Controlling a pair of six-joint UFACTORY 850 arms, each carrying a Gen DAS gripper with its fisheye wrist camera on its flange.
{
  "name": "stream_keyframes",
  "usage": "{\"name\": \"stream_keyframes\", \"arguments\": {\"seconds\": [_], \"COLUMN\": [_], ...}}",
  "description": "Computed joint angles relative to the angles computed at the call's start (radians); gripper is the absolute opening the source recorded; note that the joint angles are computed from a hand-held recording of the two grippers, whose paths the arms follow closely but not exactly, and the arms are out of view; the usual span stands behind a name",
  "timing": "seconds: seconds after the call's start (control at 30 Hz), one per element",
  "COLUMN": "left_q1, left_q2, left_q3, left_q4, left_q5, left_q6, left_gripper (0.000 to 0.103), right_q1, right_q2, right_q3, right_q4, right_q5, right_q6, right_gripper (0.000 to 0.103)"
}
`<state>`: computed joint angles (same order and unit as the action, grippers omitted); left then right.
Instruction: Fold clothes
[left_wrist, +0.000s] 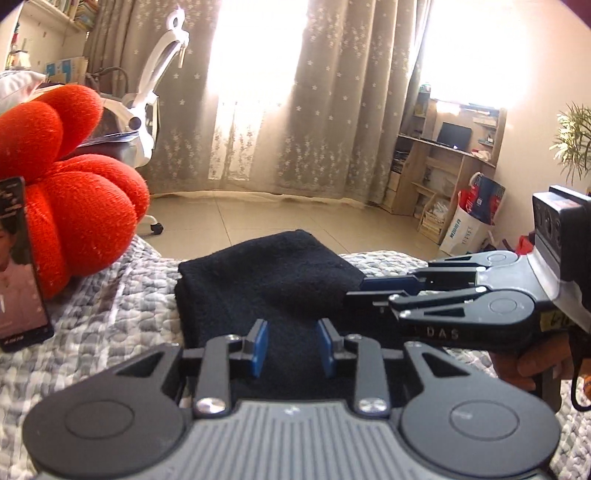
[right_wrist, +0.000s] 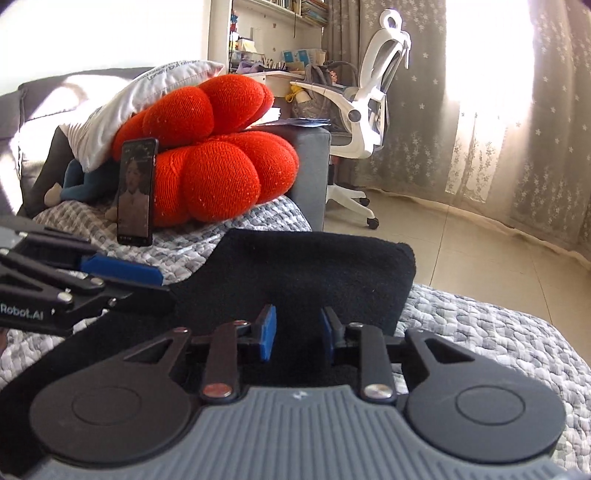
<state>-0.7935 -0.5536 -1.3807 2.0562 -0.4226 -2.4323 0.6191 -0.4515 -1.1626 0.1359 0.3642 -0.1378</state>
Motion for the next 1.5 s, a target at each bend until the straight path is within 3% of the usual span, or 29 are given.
{"name": "stream_keyframes", "arguments": {"seconds": [0.13, 0.23, 0.5, 0.63, 0.73, 0.9, 1.03, 1.2, 1.33, 1.5], "left_q1": [0.045, 0.073, 0.131, 0.143, 0.134, 0.113, 0.090, 0.052, 0.005, -0.056], "left_q2": [-0.090, -0.128, -0.191, -0.202, -0.207, -0.184, -0.117, -0.015, 0.042, 0.097], "left_q3": [-0.116, -0.161, -0.232, -0.239, -0.250, -0.246, -0.182, -0.069, 0.004, 0.090], "left_q4": [-0.170, -0.219, -0.014, 0.072, -0.017, -0.185, -0.197, -0.118, -0.143, -0.222], "left_q5": [0.061, 0.077, 0.095, 0.113, 0.103, 0.075, 0.055, 0.089, 0.143, 0.183], "left_q6": [0.274, 0.372, 0.215, 0.090, 0.183, 0.340, 0.316, 0.223, 0.258, 0.317], "left_gripper": [0.030, 0.030, 0.029, 0.029, 0.029, 0.032, 0.036, 0.036, 0.036, 0.036], "right_q1": [-0.034, -0.059, -0.111, -0.134, -0.146, -0.136, -0.140, -0.115, -0.076, -0.020], "right_q2": [-0.058, -0.095, -0.207, -0.253, -0.266, -0.202, -0.109, 0.002, 0.057, 0.123], "right_q3": [-0.047, -0.087, -0.240, -0.325, -0.348, -0.267, -0.172, -0.052, 0.012, 0.096], "right_q4": [-0.073, -0.168, -0.220, -0.337, -0.471, -0.360, -0.549, -0.734, -0.919, -1.026], "right_q5": [0.011, 0.025, 0.001, -0.112, -0.139, -0.098, -0.066, -0.046, -0.066, -0.113], "right_q6": [0.057, 0.132, 0.150, 0.341, 0.518, 0.421, 0.604, 0.746, 0.893, 0.952], "right_gripper": [0.023, 0.023, 0.023, 0.023, 0.023, 0.028, 0.030, 0.031, 0.031, 0.031]}}
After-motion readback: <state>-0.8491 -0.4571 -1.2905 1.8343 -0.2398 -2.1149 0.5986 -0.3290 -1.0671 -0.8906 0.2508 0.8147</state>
